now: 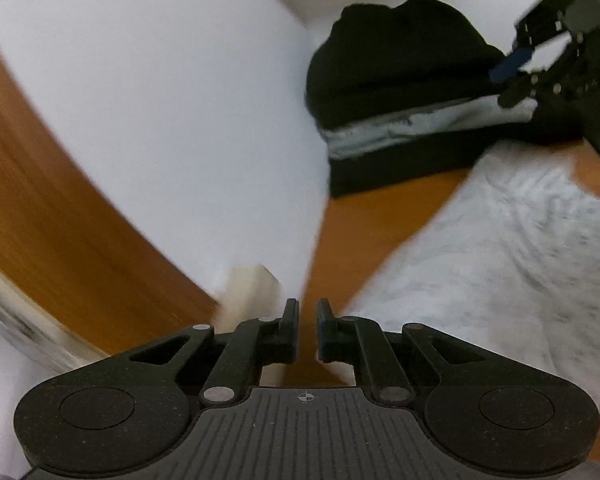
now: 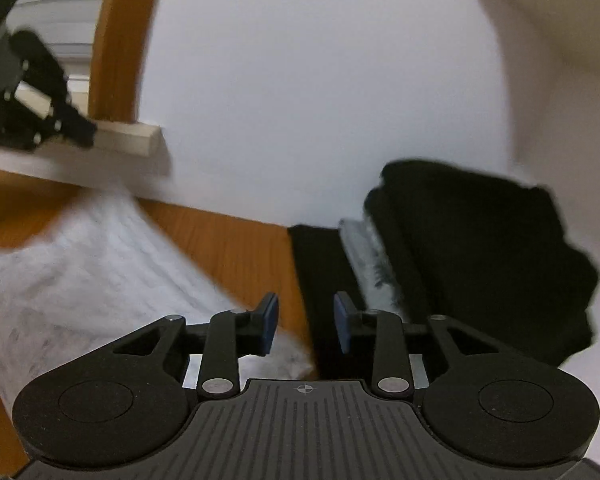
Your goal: Fold clothes
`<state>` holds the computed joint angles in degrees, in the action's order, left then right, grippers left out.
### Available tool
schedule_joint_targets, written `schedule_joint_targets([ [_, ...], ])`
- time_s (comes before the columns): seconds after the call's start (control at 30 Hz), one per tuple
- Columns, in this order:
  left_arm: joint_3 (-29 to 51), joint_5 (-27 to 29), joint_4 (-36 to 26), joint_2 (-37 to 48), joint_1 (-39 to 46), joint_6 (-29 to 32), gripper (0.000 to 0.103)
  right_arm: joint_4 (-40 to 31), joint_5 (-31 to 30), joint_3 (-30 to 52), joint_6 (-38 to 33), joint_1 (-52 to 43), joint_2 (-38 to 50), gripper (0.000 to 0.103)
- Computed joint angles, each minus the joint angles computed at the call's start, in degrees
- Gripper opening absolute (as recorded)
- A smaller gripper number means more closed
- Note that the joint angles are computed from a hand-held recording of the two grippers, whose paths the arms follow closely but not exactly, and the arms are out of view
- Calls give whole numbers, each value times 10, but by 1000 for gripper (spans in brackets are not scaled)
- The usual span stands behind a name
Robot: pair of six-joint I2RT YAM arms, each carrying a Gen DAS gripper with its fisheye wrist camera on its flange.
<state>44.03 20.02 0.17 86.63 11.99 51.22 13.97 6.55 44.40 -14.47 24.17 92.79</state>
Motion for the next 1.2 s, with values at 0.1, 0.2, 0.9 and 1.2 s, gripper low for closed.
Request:
schedule_joint_targets([
  [0.1,-1,34,-1,26,28,-32,11,44,-40,-41,13,-16,9,32],
  [0.2,-14,71,-1,38,57,-68,19,84,-70,-79,48,-19,20,32],
  [0.9,-111,181,138,106,128,-192,1,324,-110,-141,155,-34,182,39],
  [1.2,-100,231,99,121,210,-188,1,368,-140,-153,172,-53,198,39],
])
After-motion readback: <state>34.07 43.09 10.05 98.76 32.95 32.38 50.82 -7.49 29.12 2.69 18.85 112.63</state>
